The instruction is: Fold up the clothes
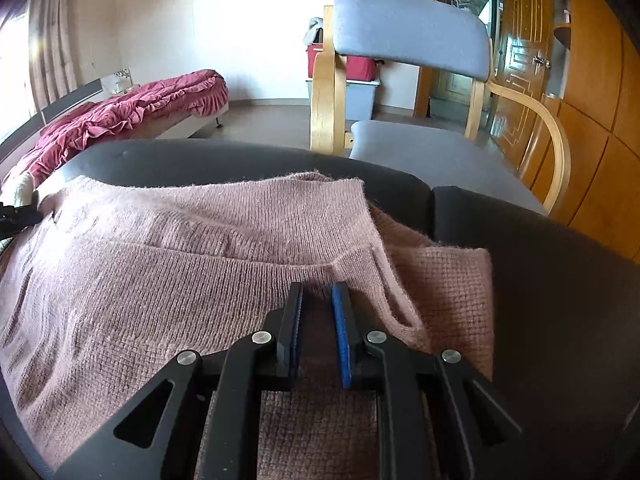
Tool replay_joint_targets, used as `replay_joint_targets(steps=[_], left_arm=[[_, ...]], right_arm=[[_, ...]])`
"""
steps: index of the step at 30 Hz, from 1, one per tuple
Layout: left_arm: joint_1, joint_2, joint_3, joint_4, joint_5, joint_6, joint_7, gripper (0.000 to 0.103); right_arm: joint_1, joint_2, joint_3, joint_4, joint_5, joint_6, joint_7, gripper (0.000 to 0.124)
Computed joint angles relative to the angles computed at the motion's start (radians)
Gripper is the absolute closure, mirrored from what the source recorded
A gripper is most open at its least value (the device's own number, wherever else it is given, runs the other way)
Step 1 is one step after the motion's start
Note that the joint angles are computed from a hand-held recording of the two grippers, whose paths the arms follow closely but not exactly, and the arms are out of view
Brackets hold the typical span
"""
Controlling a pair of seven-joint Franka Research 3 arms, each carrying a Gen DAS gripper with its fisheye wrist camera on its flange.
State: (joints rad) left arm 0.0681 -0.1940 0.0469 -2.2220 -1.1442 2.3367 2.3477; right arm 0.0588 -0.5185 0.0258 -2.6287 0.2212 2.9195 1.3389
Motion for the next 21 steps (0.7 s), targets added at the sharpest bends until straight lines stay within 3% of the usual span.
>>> replay_joint_targets(steps=[4, 9, 13, 17, 21], left_arm=[[-0.014, -0.024, -0.011, 0.007, 0.03, -0.014, 0.078, 0.073], [-0.046, -0.007, -0.087, 0.022, 0.364, 0.158, -0.014, 0.073], [-0.074, 0.014, -0.109, 0.02, 0.608, 0.21, -0.103, 0.073], [-0.116, 0.001, -0.08, -0.016, 0.6, 0.3, -0.103, 0.073], [-0.143, 0.006, -0.036, -0.012, 0.517, 0.25, -0.05, 0.072]], right_arm=[[0.009, -0.001, -0.01, 0.0, 0.007, 0.0, -0.008, 0.108], [0.021, -0.004, -0.022, -0.005, 0.024, 0.002, -0.021, 0.108], [0.034, -0.006, -0.035, -0.008, 0.042, 0.003, -0.037, 0.108], [0.042, -0.006, -0.041, -0.007, 0.059, 0.001, -0.049, 0.108], [0.045, -0.007, -0.043, -0.007, 0.072, 0.0, -0.056, 0.108]])
